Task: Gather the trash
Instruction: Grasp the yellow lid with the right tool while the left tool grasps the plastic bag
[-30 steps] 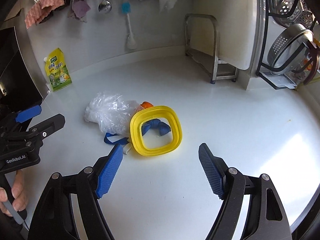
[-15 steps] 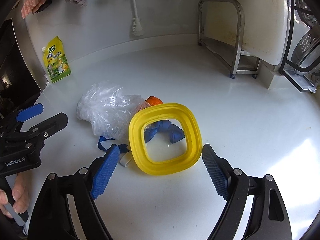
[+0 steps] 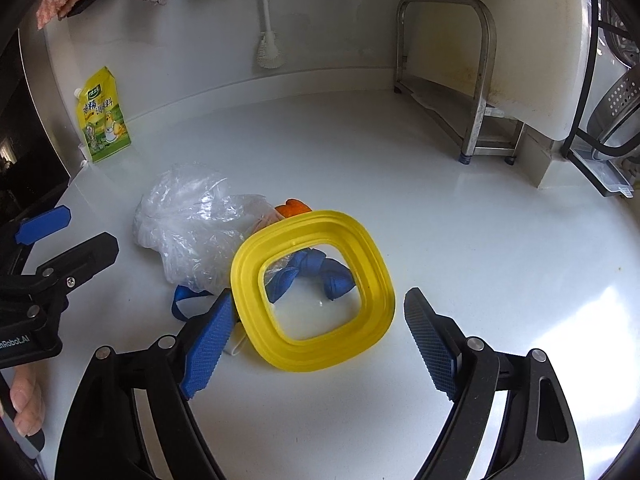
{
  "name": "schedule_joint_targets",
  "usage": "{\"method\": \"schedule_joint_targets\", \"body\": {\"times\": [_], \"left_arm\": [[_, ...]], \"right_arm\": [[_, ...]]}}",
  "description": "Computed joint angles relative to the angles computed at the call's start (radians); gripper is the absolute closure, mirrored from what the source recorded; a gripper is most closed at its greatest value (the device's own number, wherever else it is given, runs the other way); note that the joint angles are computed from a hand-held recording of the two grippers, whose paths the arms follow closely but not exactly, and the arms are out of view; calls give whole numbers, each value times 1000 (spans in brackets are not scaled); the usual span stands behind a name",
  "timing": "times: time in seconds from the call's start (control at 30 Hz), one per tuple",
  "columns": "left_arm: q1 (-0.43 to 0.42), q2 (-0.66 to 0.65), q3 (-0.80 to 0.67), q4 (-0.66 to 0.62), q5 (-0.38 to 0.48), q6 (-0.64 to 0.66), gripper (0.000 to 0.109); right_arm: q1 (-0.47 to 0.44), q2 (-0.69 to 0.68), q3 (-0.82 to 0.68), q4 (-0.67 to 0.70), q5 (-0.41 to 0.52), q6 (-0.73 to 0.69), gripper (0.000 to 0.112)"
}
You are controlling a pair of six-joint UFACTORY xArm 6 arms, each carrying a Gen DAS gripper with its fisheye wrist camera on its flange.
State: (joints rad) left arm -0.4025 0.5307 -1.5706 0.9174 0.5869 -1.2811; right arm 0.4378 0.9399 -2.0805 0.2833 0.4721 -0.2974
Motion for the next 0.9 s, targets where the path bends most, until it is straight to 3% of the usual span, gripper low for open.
{"method": "schedule_joint_targets", "body": {"times": [0.17, 0.2, 0.4, 0.63, 0.9], "left_arm": [[-4, 11, -13, -5, 7, 9, 12], [-4, 13, -16, -10, 8, 13, 12], [-4, 26, -32, -23, 3, 20, 12], [-9, 76, -105, -37, 11, 33, 12], [-20, 202, -280, -122, 114, 131, 13]], "right_arm": [[6, 6, -10, -15, -9, 11, 33], [5, 6, -11, -1, -4, 2, 40], [-1, -26, 36, 73, -26, -36, 41], [-32, -137, 208, 250, -134, -128, 41], [-48, -172, 243, 461, -116, -277, 41]]}}
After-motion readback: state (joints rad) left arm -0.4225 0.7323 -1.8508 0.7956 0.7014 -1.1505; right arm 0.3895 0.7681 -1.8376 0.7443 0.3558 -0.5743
